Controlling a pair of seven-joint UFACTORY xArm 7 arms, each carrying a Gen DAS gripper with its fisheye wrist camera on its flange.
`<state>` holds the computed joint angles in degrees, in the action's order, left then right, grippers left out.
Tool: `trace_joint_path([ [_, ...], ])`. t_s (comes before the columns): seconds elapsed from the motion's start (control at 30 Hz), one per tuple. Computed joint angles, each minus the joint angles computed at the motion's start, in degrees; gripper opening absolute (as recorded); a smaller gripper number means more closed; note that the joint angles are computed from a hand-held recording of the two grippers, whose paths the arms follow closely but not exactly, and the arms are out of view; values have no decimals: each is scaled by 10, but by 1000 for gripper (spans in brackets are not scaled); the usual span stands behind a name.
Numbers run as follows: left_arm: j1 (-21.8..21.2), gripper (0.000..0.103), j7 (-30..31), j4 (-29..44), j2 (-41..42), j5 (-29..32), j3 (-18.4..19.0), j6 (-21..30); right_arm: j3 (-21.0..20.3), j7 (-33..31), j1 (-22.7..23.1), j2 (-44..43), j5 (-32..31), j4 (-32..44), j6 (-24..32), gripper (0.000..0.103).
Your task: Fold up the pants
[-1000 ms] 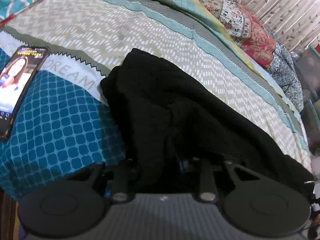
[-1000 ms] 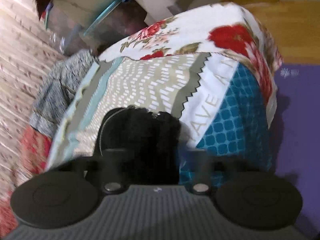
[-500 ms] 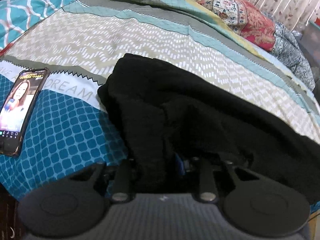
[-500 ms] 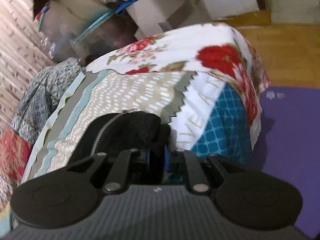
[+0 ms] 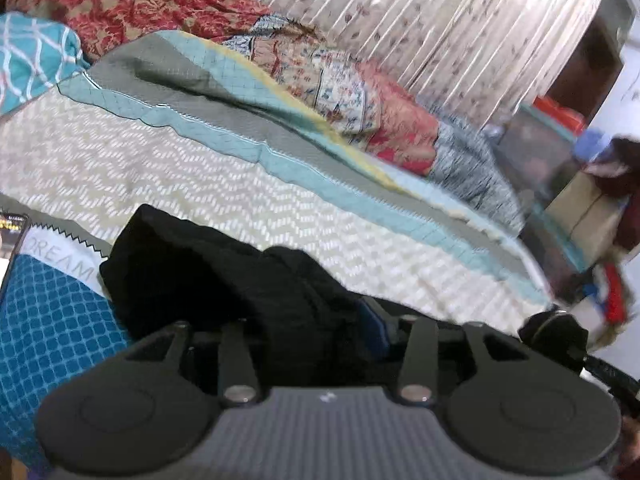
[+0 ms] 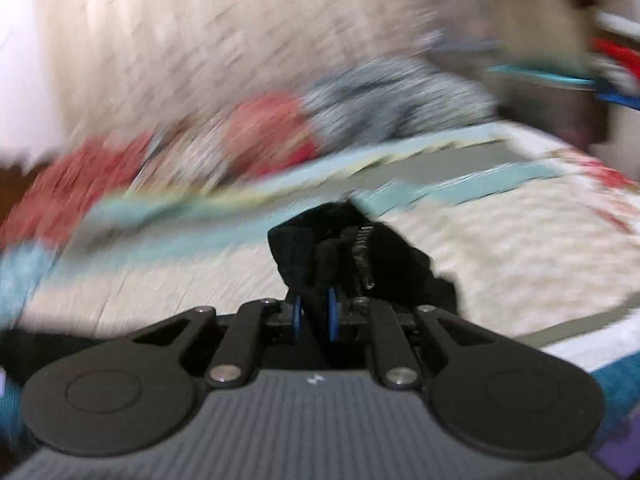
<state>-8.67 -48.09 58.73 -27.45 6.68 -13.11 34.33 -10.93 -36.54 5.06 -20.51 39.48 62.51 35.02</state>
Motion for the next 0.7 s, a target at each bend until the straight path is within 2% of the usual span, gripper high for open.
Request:
trace_joint_path([
  [0.07, 12, 45, -5, 38, 28, 27, -20, 72, 12, -21, 5, 9, -39, -2, 52, 16],
  [0.13, 0, 46, -2, 24, 22, 20, -9, 78, 48, -8, -9, 16, -122, -14, 83, 21],
  [0.2, -9, 50, -3, 3, 2, 2, 4, 76, 78, 11, -19, 14, -193, -35, 79, 25],
  [0.27, -16, 54, 2, -26, -27, -16, 18, 70, 74, -13, -6, -1, -193, -46, 68, 54],
  [0.3, -21, 56, 7, -40, -44, -28, 25, 66, 64, -23, 4, -4, -179, -37, 86, 57],
  [0.43, -49, 58, 43, -114, -121, -94, 64, 28, 40, -63, 21, -22, -132, -23, 98, 55],
  [0.53, -55, 58, 58, -158, -168, -131, 75, -6, 19, -65, 23, -13, -81, -7, 94, 53],
  [0.57, -55, 61, 59, -169, -179, -140, 76, -20, 19, -52, 20, -8, -66, -4, 81, 47],
  [0.6, -46, 74, 52, -178, -189, -144, 70, -28, 16, -43, 17, 0, -51, -2, 69, 44],
  [0.63, -33, 81, 43, -180, -192, -140, 61, -29, 16, -34, 12, 10, -43, 0, 59, 38],
  [0.7, -4, 83, 28, -169, -186, -122, 42, -8, 36, 23, -5, 43, -57, 12, 29, 33],
])
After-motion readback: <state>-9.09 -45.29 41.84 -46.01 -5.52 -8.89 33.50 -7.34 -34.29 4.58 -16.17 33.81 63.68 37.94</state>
